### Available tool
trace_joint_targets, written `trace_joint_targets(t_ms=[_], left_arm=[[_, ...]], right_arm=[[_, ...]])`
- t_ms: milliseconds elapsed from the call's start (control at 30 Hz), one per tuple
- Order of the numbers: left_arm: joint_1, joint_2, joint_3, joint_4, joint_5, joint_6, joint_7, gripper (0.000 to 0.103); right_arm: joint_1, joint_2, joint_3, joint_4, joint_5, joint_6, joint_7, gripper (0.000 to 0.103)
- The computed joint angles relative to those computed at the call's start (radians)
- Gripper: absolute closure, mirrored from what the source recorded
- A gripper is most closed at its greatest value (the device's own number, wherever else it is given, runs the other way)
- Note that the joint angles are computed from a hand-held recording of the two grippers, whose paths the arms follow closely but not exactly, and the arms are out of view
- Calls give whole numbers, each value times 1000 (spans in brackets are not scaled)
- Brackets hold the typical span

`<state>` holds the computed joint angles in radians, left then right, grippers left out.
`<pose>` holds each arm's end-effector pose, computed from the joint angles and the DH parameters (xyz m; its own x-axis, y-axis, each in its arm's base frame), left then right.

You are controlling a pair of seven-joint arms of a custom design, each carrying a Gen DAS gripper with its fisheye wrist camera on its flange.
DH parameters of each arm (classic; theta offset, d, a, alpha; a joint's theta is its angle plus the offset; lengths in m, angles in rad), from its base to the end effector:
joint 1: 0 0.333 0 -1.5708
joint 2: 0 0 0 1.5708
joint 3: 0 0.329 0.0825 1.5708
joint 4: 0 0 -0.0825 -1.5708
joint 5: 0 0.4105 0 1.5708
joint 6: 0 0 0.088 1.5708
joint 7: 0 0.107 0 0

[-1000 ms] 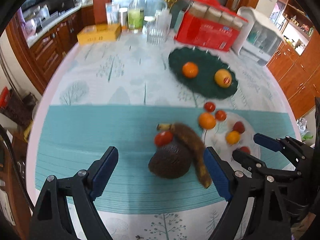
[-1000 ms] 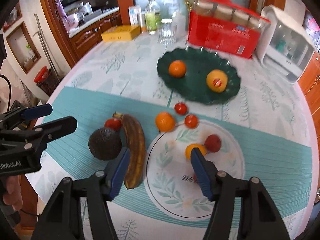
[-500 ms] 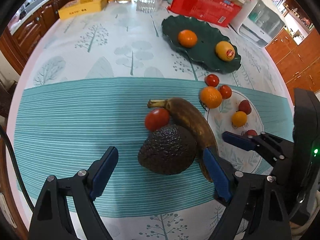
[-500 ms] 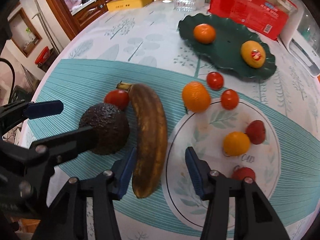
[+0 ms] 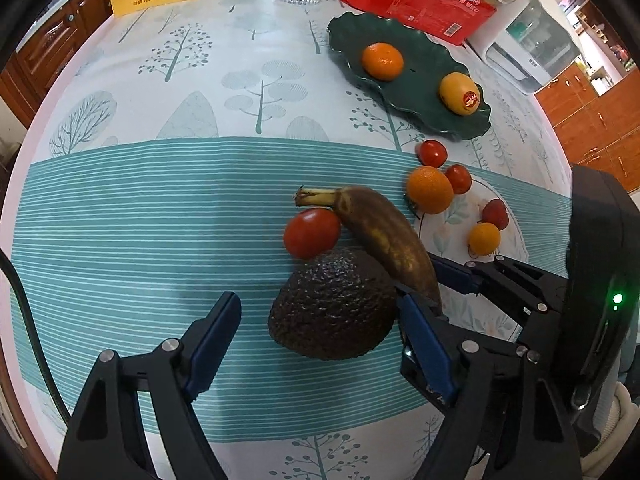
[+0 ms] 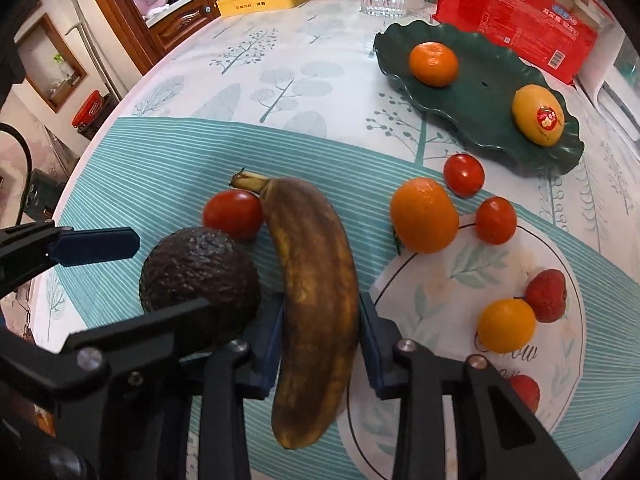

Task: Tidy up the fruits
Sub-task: 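Grasp the brown banana with the right gripper while the left gripper grasps the avocado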

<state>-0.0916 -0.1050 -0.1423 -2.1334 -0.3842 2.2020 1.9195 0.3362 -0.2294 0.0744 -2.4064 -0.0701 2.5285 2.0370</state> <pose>0.5401 -0.1437 0.4728 -0.3891 -0.8848 0.2563 -0.9126 0.3323 -0.2383 0.4665 0.2047 0.4355 0.0108 -0.9962 -0.0869 -0.9409 0.0193 -0.3381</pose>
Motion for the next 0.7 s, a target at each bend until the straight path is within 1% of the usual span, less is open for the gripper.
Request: trace_joint_targets(t_ms=[233, 367, 467, 533, 700], left_arm=[[-4, 4, -4, -4, 2, -4, -9, 23], [-10, 8, -8, -10, 1, -5, -15, 30], [-17, 3, -20, -27, 41, 35, -39, 33], [-22, -2, -23, -38, 53, 61, -51, 33], [-29, -14, -19, -64, 30, 112, -53, 34]], right_arm=[[-13, -63, -7, -48, -11, -30, 25, 69], [-16, -112, -18, -86, 6, -33, 30, 69], [-15, -146, -21, -113, 15, -23, 40, 69], [-12, -168, -25, -130, 24, -17, 45, 69], [-9, -214, -25, -161, 28, -6, 59, 69]])
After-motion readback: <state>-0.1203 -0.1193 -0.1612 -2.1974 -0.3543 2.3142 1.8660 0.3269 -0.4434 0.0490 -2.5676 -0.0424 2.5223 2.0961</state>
